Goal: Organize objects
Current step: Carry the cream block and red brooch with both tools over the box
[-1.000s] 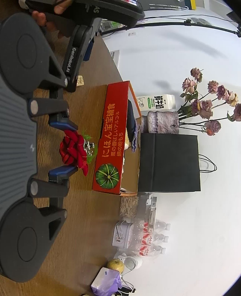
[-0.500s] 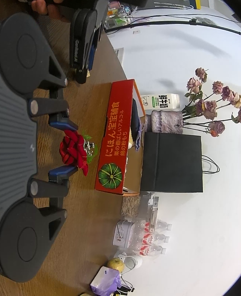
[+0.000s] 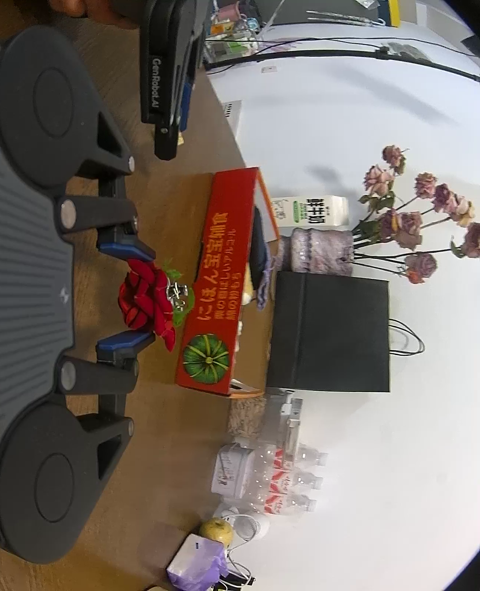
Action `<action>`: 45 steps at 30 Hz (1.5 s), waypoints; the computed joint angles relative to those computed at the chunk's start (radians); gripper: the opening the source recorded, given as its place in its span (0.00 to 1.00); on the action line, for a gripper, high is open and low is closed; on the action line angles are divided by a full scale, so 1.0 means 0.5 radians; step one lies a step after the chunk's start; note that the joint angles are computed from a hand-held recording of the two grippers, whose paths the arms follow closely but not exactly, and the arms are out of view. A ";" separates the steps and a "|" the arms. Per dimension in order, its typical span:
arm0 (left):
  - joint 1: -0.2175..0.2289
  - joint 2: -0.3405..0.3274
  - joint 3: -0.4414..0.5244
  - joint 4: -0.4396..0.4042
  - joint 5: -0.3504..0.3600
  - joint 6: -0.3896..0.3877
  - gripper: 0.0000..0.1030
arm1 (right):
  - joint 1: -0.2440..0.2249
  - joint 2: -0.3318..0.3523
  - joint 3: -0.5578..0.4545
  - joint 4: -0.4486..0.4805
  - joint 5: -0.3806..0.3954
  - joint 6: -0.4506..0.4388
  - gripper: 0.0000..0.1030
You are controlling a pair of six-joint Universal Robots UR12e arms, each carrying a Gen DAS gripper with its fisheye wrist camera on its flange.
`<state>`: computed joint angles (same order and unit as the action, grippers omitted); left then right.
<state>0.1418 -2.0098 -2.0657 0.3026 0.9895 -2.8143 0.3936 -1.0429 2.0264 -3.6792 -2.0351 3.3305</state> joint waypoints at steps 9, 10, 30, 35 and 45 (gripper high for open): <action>-0.018 0.031 -0.007 0.083 -0.020 -0.020 0.35 | 0.007 -0.009 -0.031 -0.032 0.008 -0.054 0.38; -0.023 0.033 -0.003 0.092 -0.014 -0.026 0.35 | 0.007 -0.009 -0.038 -0.035 0.009 -0.064 0.38; -0.126 -0.045 0.214 0.150 0.117 -0.242 0.35 | -0.075 0.016 -0.196 0.025 0.087 -0.178 0.38; -0.148 -0.082 0.286 0.134 0.137 -0.285 0.35 | -0.104 0.033 -0.240 0.055 0.107 -0.190 0.38; -0.187 -0.159 0.423 0.134 0.135 -0.357 0.35 | -0.171 0.081 -0.331 0.052 0.153 -0.181 0.38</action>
